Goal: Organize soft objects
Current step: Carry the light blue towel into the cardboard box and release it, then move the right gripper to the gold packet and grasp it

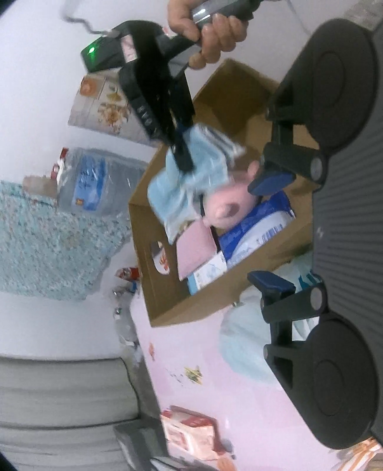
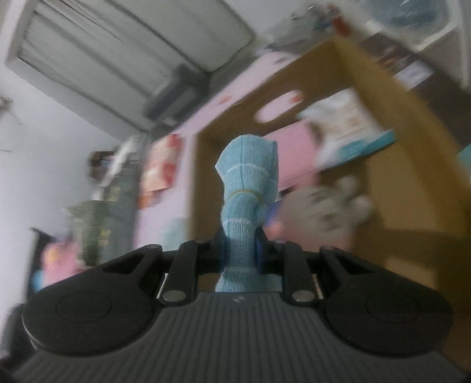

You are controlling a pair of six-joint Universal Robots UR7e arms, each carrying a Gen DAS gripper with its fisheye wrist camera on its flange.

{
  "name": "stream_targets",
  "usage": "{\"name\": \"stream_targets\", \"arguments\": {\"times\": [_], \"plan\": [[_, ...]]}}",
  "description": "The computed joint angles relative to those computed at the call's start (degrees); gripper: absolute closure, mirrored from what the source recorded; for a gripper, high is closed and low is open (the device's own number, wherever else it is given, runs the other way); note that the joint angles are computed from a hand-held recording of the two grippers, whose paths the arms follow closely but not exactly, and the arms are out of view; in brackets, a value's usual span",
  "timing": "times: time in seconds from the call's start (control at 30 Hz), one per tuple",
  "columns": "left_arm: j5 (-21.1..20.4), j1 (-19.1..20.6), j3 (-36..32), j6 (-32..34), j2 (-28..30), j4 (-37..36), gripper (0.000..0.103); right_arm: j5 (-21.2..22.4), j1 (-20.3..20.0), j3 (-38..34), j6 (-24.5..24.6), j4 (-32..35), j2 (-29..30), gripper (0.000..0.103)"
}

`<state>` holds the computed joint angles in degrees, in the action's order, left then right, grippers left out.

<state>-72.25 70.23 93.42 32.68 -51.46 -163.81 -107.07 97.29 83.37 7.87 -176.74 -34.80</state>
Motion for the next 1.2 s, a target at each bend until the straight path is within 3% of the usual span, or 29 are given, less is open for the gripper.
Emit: {"name": "stream_targets", "arguments": {"times": [0.17,0.33,0.43,0.5,0.7,0.8,0.97,1.2], "plan": [[1.19,0.89,-1.5,-2.0,0.22,0.79,0.043,-12.27,0.04,-2.86,-7.81,0.01,2.02,0.085],[1.64,1.4,-1.52,-3.25,-0.55,0.89,0.043,-24.58,1.31,-9.24,-18.18,-0.58,7.88,0.084],[1.85,1.58,-1.69,-3.65,-0.64,0.98,0.042,-32.43,2.2,-14.05,-26.04,-1.57,12.24,0.08],[1.86,1.76,-1.85,-3.77,-0.66,1.01,0.041,-34.53,2.66,-15.93,-29.27,-2.98,13.97,0.074],[1.46,2.2,-1.4,-4.71,-1.28,0.8,0.039,-32.58,3.48,-13.61,-30.96,-8.2,12.91,0.062],[1.41,2.39,-0.76,-5.33,-2.04,0.65,0.037,-29.25,3.97,-10.0,-27.1,-9.1,10.24,0.062],[2.19,2.8,0.95,-6.34,-4.05,-0.49,0.033,-15.87,3.78,-2.6,-15.29,-9.06,4.78,0.061],[5.15,3.62,3.81,-6.68,-7.61,-2.89,0.03,-0.91,4.89,-1.31,-8.3,-7.82,4.8,0.061]]}}
